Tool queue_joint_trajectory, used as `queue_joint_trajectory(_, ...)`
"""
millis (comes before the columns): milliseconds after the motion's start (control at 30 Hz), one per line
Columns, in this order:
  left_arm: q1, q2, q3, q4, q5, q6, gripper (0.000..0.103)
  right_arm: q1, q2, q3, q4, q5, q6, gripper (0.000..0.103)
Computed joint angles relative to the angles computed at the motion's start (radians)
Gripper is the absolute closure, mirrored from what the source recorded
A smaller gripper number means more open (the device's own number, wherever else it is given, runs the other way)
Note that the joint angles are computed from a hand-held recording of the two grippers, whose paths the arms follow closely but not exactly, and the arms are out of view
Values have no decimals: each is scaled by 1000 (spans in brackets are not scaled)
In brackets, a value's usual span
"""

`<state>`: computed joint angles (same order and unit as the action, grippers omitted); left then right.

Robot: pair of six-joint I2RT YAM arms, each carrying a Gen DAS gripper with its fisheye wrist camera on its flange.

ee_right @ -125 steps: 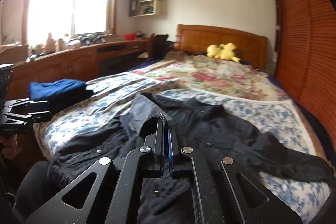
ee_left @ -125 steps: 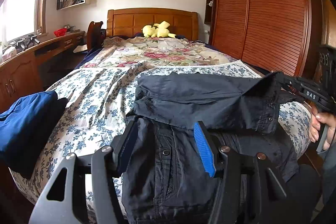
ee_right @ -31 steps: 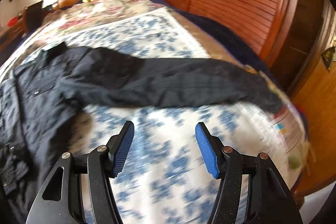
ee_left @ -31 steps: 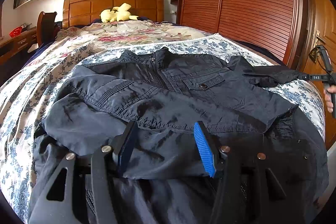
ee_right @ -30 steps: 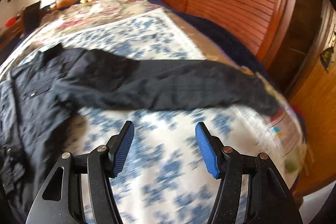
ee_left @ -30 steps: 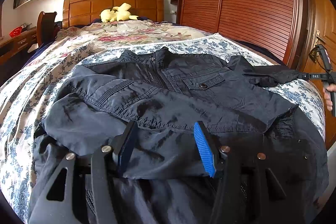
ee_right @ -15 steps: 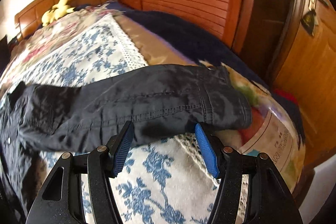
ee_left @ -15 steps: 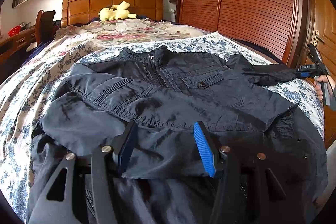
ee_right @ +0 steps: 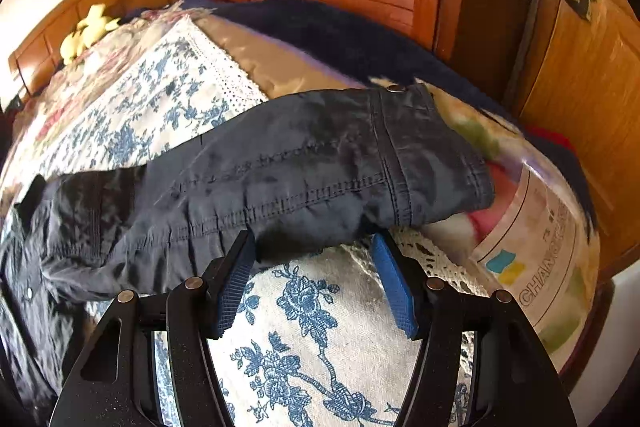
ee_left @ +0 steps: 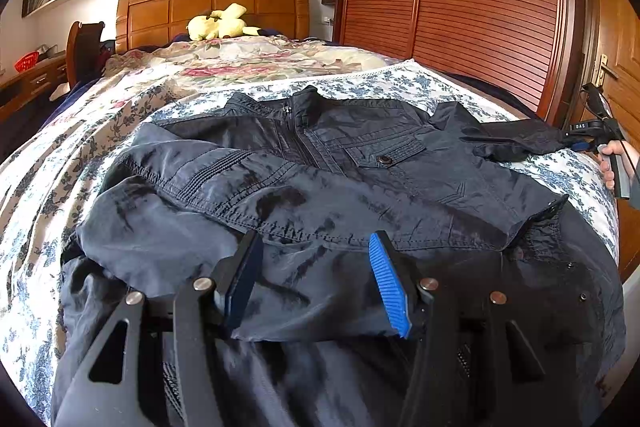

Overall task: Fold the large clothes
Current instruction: 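Lift the held sleeve and lay it across the jacket with the right gripper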

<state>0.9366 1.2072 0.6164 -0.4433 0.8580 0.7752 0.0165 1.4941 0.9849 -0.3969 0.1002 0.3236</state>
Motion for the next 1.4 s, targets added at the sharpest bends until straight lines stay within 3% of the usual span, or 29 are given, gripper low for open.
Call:
queue_joint_trajectory(67, 1, -1, 1, -5, 0, 3, 49, -5, 16, 16, 8, 3, 4, 42)
queue_joint_trajectory(100, 1, 0, 2, -6, -2, 5, 49, -9, 31, 33, 7, 5, 0, 50)
queue_joint_trajectory(200, -10, -6, 1, -13, -14, 14, 49, -8, 78, 91, -2, 24, -12, 92)
queue_joint_trajectory(267, -21, -11, -4, -3, -29, 8, 49, 27, 103, 130, -10, 59, -26, 99)
queue_joint_trajectory(567, 1, 5, 24, -40, -7, 10, 49, 331, 54, 289, -94, 152, -121, 101)
queue_joint_trajectory(833, 185, 74, 196, -367, 120, 241, 49, 667, 73, 519, -180, 288, -166, 102)
queue_joint_trajectory(1000, 324, 128, 294, -517, 161, 417, 49, 837, 181, 714, -214, 356, -208, 102)
queue_joint_trajectory(1133, 410, 198, 365, -573, 175, 498, 49, 927, 287, 862, -236, 372, -213, 102)
queue_joint_trajectory(1400, 539, 327, 477, -646, 185, 616, 49, 1065, 606, 1362, -371, 354, -246, 102)
